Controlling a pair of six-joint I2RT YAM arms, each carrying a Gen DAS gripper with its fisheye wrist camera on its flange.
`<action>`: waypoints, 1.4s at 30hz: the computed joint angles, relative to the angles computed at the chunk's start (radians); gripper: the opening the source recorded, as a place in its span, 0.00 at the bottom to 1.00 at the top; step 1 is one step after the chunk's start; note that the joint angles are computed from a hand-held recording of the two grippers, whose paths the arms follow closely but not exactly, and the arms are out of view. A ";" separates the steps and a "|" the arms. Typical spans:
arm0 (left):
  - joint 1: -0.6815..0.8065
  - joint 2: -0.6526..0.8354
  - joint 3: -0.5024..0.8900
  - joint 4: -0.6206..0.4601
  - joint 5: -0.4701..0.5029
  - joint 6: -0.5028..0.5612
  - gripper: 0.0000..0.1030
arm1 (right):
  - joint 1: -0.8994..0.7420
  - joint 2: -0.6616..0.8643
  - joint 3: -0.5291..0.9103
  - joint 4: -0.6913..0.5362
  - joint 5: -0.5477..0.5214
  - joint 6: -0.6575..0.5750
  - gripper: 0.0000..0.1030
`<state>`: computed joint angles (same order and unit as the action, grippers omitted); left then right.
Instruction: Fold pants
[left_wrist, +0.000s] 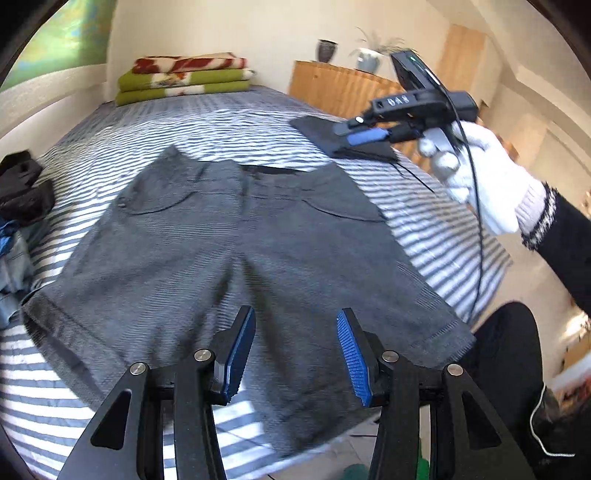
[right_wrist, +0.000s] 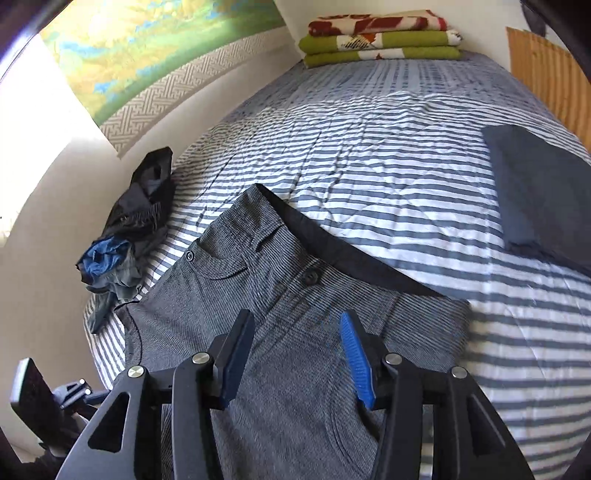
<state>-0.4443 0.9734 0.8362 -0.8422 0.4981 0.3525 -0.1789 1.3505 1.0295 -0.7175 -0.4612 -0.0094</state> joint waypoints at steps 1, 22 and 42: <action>-0.110 -0.030 -0.020 0.010 -0.042 -0.046 0.48 | -0.054 -0.048 -0.023 -0.042 -0.023 -0.031 0.44; -1.036 0.315 0.023 0.236 -0.571 -0.446 0.16 | -0.506 0.128 -0.161 -0.011 -0.247 -0.199 0.46; -0.138 -0.001 0.142 -0.127 0.075 -0.127 0.13 | -0.283 0.139 -0.132 0.258 -0.237 0.298 0.12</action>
